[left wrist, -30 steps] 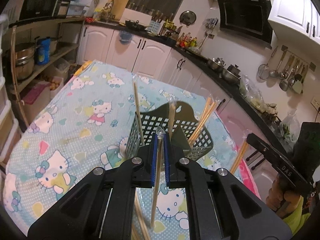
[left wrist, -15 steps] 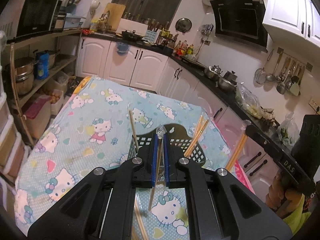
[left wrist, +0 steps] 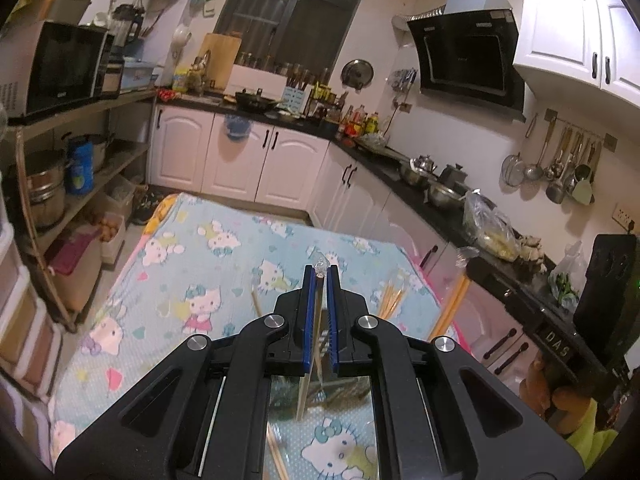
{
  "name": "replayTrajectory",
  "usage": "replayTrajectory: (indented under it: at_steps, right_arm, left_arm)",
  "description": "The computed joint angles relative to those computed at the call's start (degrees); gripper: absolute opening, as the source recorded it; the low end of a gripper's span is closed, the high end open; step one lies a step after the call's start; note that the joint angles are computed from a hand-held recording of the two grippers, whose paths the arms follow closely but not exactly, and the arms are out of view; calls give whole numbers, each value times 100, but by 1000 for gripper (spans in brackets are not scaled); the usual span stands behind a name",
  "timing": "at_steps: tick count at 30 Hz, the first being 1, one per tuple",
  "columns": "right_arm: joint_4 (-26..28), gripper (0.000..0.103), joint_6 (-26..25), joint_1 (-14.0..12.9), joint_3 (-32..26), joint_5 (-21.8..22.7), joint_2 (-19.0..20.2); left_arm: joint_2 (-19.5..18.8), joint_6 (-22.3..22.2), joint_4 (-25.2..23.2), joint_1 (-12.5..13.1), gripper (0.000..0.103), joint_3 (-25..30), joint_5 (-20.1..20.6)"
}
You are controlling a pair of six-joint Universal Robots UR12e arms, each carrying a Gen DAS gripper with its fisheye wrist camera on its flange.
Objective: Organize utensils
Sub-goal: 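Lower the chopsticks into the basket slots with both grippers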
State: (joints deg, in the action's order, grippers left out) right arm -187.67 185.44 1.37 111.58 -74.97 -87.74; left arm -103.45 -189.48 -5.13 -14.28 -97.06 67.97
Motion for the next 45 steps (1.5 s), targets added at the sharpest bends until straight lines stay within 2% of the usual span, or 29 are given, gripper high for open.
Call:
replayTrajectory:
  at_steps: [21, 30, 45]
  right_arm:
    - [-163, 6, -82, 134, -678, -576, 579]
    - [-463, 6, -254, 155, -733, -827, 873]
    - [-907, 6, -230, 159, -695, -821, 1120]
  left_arm:
    - [-487, -49, 202, -64, 1, 594, 247]
    - [-649, -91, 100, -72, 1, 579, 205]
    - [-751, -201, 164, -59, 1, 416, 90]
